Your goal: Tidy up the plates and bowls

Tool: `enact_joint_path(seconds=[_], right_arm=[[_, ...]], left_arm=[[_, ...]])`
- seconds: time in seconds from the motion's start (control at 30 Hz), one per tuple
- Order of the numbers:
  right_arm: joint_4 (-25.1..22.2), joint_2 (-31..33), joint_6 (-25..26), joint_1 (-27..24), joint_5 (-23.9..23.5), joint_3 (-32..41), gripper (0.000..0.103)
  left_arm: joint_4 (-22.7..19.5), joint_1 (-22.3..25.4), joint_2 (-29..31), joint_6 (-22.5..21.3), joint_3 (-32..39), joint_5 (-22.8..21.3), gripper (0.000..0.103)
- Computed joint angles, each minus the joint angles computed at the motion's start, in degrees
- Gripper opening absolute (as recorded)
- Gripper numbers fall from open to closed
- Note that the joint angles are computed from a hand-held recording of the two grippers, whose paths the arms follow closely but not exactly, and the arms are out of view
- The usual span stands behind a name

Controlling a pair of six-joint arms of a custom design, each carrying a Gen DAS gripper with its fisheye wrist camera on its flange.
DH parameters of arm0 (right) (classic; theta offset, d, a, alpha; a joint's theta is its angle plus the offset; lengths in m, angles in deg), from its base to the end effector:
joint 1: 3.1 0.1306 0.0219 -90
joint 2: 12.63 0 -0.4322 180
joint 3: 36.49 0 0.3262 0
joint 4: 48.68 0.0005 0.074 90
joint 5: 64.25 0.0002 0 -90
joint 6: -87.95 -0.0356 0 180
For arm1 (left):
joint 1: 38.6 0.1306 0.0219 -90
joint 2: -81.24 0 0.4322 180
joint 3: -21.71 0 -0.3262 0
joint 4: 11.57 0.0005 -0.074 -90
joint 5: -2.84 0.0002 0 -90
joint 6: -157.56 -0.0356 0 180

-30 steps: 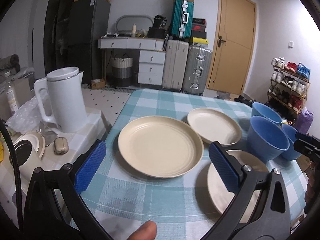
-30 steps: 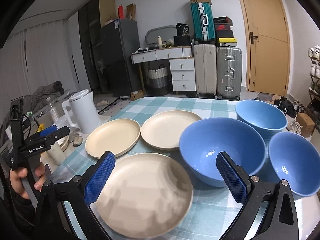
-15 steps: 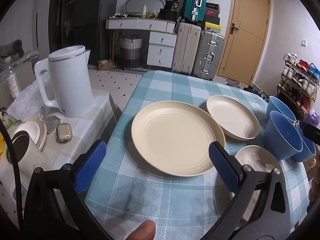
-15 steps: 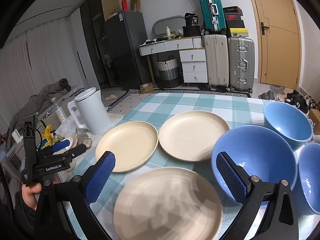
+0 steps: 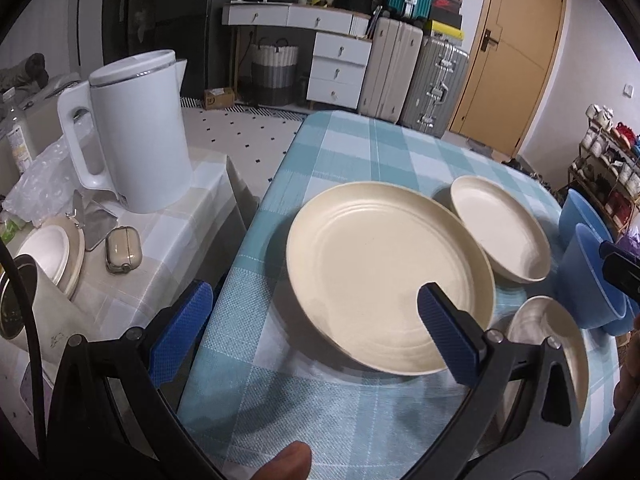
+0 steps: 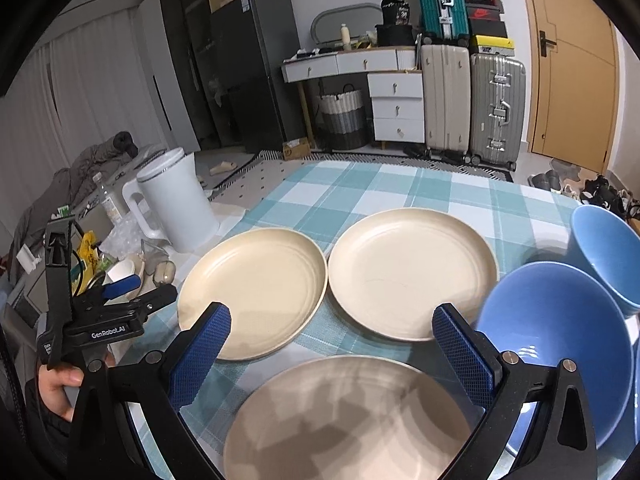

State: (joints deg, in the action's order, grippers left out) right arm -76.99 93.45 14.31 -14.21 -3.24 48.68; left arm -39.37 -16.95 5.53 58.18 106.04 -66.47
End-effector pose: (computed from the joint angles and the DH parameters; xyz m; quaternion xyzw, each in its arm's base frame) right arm 0.5084 -0.0828 0.3497 -0.1287 0.9026 0.1478 0.3834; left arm 0.4762 0.1750 0.3585 -0.0337 0.9193 -0.0666 0.3864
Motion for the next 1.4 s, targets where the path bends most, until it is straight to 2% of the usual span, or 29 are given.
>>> enact_joint_path(seconds=[0.63, 0.83, 0.93, 1.0, 1.13, 1.27, 1.33, 1.4], right_arm=[[-5.13, 8.36, 1.15, 4.67, 3.28, 6.27, 0.101], [-8.37, 11.06, 1.05, 5.56, 2.96, 9.13, 0.09], [-9.56, 12.34, 0.24, 6.07, 3.68, 10.3, 0.088], [-10.19, 13.05, 0.13, 6.29, 3.62, 10.88, 0.077], [-9.37, 13.53, 0.55, 6.84, 4.09, 11.08, 0.077], [-10.1, 13.82, 0.63, 6.93, 3.48, 11.62, 0.076], [-11.33, 14.01, 0.98, 6.84, 2.5, 11.93, 0.071], [-11.71, 13.99, 1.33, 6.91, 2.54, 11.77, 0.071]], left_arm=[[-4.01, -1.36, 7.29, -1.08, 5.68, -3.61, 0.102], [-5.22, -1.76, 8.6, -1.08, 7.3, -4.05, 0.102], [-5.78, -1.74, 8.8, -1.36, 7.66, -4.02, 0.102], [-6.51, -1.77, 9.25, -1.3, 8.21, -3.88, 0.099], [-7.9, -1.81, 10.19, -1.31, 9.19, -3.4, 0.09], [-8.44, -1.86, 10.63, -1.58, 9.48, -2.77, 0.087], [-8.36, -1.84, 10.59, -1.8, 9.38, -2.47, 0.085], [-8.25, -1.98, 10.59, -2.02, 9.31, -2.7, 0.084]])
